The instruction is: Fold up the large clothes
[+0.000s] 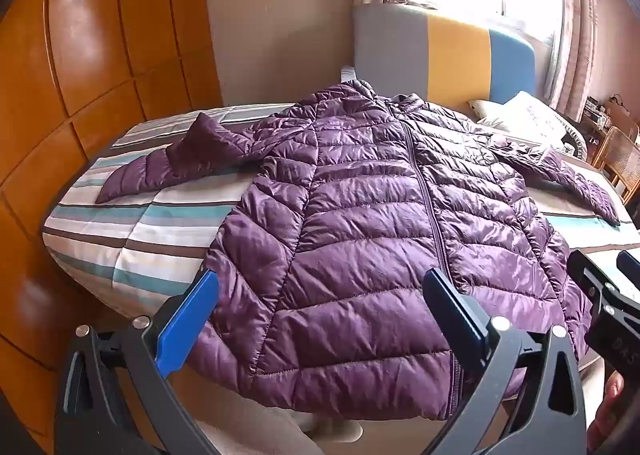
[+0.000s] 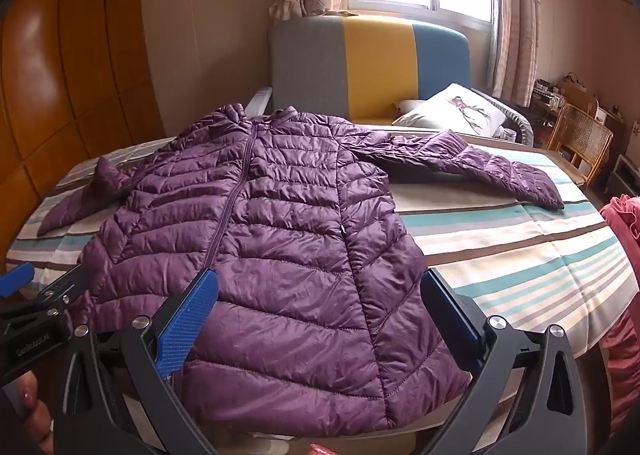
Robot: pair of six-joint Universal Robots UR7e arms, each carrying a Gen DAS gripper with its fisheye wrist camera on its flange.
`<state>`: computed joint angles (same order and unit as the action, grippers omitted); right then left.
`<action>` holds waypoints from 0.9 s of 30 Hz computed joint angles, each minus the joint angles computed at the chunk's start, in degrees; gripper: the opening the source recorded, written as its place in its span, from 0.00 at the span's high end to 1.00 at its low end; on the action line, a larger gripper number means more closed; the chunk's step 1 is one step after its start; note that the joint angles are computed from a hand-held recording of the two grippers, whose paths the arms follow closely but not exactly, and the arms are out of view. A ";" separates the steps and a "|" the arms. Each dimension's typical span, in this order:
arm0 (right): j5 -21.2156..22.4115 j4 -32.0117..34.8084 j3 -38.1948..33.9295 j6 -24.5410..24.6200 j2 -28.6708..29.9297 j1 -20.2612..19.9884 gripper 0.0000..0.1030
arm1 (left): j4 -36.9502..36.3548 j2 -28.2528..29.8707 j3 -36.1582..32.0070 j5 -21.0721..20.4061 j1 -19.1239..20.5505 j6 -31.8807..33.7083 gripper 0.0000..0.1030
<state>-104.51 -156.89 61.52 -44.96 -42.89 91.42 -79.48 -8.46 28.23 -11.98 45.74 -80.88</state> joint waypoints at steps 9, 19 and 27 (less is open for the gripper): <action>-0.10 1.82 0.03 1.30 -0.47 0.01 0.03 | -2.34 -0.31 1.03 0.07 -0.01 1.59 0.02; -0.12 2.12 -0.15 1.37 -0.23 0.14 0.03 | -3.31 -0.46 1.48 0.04 -0.01 2.15 0.02; 0.12 2.51 -0.38 1.53 -0.23 0.06 0.03 | -3.34 -0.45 1.26 -0.02 -0.09 2.37 0.02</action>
<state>-104.40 -154.38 61.14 -43.43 -43.12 91.48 -82.82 -8.91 29.50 -12.00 45.65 -78.50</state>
